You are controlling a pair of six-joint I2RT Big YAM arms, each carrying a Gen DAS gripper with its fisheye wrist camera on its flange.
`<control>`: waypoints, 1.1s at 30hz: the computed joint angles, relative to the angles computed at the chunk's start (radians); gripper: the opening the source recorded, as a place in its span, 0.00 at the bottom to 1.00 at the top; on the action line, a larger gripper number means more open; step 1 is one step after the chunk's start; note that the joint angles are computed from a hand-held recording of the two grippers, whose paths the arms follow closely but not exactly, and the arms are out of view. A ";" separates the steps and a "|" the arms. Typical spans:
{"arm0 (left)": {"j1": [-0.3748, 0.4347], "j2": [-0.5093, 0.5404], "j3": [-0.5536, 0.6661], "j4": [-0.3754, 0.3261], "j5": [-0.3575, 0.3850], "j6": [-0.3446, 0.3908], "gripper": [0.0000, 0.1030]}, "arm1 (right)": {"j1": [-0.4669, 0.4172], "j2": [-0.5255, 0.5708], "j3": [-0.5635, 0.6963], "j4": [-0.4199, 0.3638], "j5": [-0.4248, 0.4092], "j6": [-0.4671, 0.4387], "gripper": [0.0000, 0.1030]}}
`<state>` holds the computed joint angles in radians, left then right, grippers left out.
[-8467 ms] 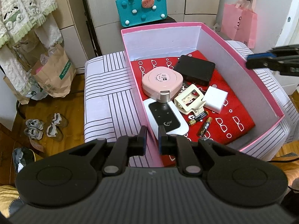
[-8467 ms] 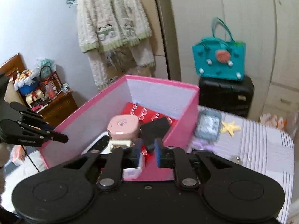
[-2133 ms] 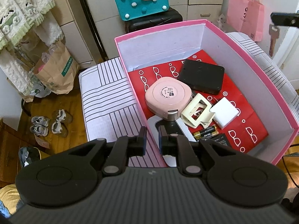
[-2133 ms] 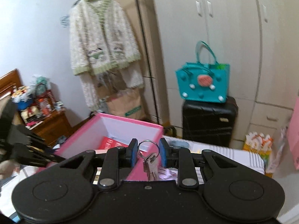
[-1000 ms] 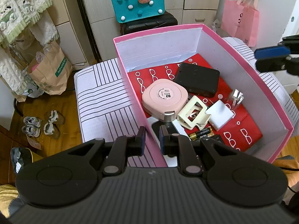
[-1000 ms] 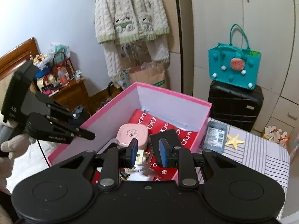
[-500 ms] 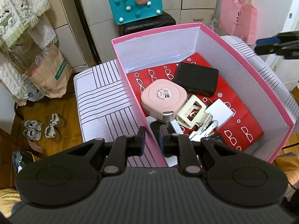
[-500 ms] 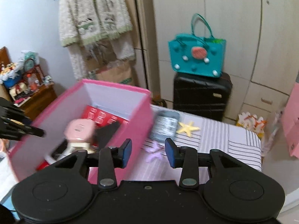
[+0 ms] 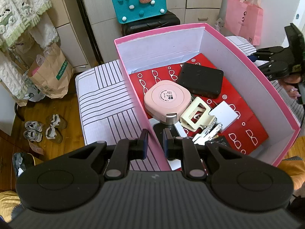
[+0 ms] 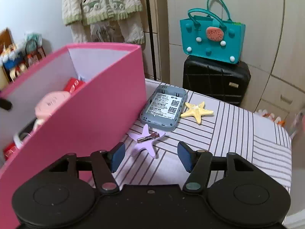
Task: Organize rigid objects
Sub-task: 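Grasp the purple star clip with the right gripper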
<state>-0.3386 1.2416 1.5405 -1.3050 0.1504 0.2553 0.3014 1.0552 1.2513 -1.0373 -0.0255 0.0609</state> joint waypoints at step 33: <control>0.000 -0.002 -0.001 0.005 0.002 -0.019 0.14 | 0.075 -0.069 0.007 -0.046 0.161 0.199 0.50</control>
<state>-0.3384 1.2395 1.5397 -1.3000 0.1523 0.2358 0.3765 0.9862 1.2585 -1.0838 0.1352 0.2601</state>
